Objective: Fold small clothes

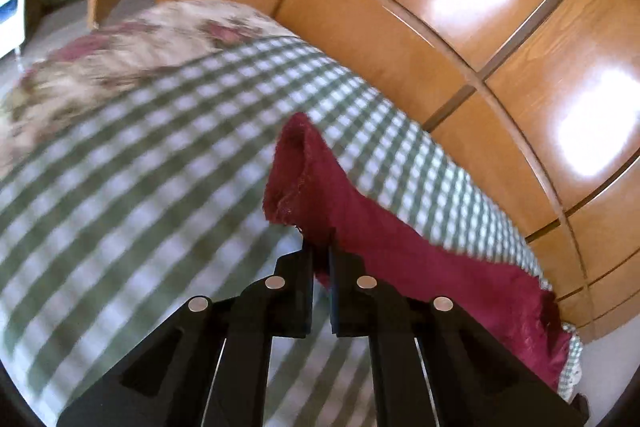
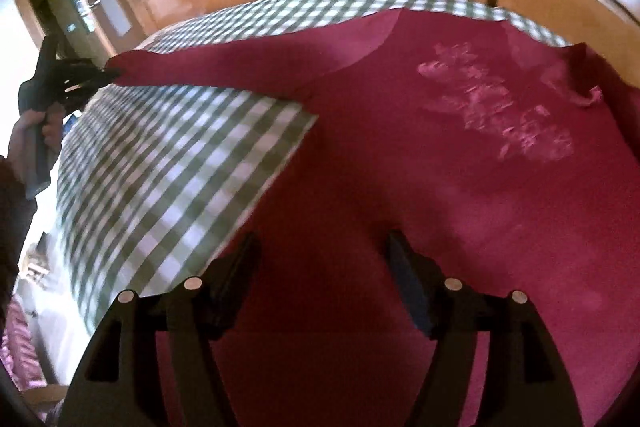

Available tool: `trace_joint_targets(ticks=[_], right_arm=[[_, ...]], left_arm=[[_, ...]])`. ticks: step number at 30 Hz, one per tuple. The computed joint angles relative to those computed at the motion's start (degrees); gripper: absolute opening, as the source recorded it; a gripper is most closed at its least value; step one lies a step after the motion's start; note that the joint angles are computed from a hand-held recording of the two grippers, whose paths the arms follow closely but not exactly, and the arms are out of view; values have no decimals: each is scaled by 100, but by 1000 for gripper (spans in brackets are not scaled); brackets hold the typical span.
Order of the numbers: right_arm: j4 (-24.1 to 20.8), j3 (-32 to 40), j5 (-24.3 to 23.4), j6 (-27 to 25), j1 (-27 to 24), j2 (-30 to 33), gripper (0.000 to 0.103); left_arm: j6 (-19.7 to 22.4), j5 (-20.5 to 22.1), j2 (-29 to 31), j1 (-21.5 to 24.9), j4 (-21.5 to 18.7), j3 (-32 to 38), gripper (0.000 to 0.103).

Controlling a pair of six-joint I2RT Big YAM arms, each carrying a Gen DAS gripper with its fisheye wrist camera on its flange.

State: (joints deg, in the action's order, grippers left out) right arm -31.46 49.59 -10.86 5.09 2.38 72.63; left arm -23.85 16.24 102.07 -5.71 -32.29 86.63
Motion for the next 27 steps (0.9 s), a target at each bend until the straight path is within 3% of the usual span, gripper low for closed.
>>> trace_joint_targets(ticks=[5,6,7,8,10,15,19,21,24,27], right_arm=[[174,-85,18,148,47,-26,72],[162,-87,-33,188,12,-44,72],[118,-93,-101,243,-36,-89,72],[103,-123,-146,269,-72,-150,72],[58,-200,-180,325,-159,-295,72],[-65,-667,-218,547,-819,-1127,72],[-363,-1034,-200,456,-2067,-1986,70],[-541,-1154,-260,288,-3043,-2347,69],[-695,-1178,-402,-44,-4643,-2439,69],[-377,-1152,23,-268,-5788,-2228,67]], left_arm=[[383,-891,-50,-157,-605,-308,6],[371,-1067,-77,-225,-570,-346,8],[339,-1283,-137,-310,-560,-382,20],[230,-1406,-222,-399,-592,-406,50],[-106,-1414,-469,-509,-313,-630,81],[-53,-1269,-1117,-1122,314,-1190,80],[242,-1044,-1367,-1923,562,-1448,80],[540,-1017,-1433,-2407,678,-1562,80],[1069,-898,-1366,-3079,742,-1602,80],[1537,-1120,-1227,-3672,755,-1596,81]])
